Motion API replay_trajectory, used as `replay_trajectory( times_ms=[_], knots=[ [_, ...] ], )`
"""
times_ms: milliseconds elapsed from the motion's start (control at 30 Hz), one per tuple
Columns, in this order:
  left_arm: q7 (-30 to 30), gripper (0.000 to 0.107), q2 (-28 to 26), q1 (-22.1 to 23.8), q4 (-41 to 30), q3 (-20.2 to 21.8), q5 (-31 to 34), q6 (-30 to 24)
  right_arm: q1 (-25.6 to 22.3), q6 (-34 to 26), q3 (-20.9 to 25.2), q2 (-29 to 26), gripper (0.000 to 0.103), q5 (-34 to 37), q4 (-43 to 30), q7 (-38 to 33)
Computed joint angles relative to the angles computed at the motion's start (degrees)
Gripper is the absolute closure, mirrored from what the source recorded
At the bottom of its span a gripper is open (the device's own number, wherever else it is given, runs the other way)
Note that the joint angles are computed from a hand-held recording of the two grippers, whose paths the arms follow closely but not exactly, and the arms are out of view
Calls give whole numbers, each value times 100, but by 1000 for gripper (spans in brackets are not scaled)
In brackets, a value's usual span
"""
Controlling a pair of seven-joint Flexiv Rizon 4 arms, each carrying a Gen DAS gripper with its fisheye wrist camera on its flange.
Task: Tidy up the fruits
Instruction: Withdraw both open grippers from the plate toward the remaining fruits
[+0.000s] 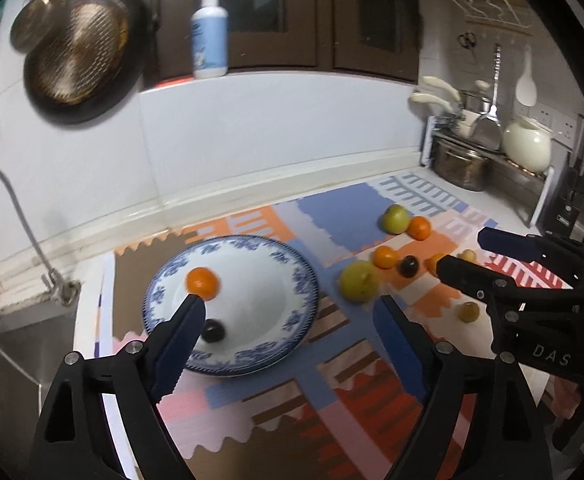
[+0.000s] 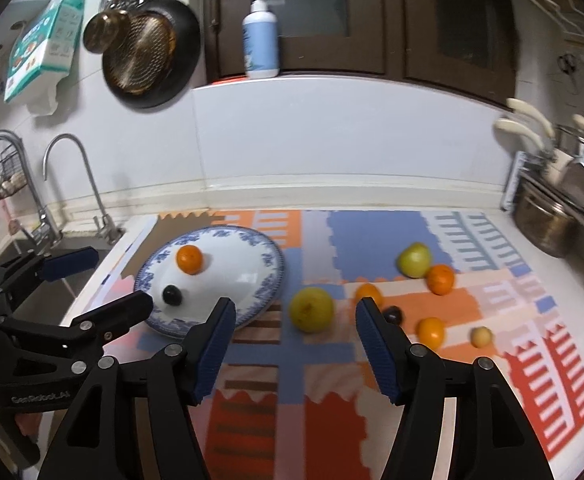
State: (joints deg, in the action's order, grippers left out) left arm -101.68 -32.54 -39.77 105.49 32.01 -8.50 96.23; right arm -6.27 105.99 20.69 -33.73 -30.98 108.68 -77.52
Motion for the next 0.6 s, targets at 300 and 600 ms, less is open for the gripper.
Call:
replay_trajectory(
  times_ms=[300,600],
  knots=[
    [-56,19,-245,-77,-361,-117,-109,-1,307,159,-692,212,40,432,117,37],
    [-771,19,-965,-798,-1068,814,-22,-467,-647,-284,107,-284,40,-5,-412,-115]
  ],
)
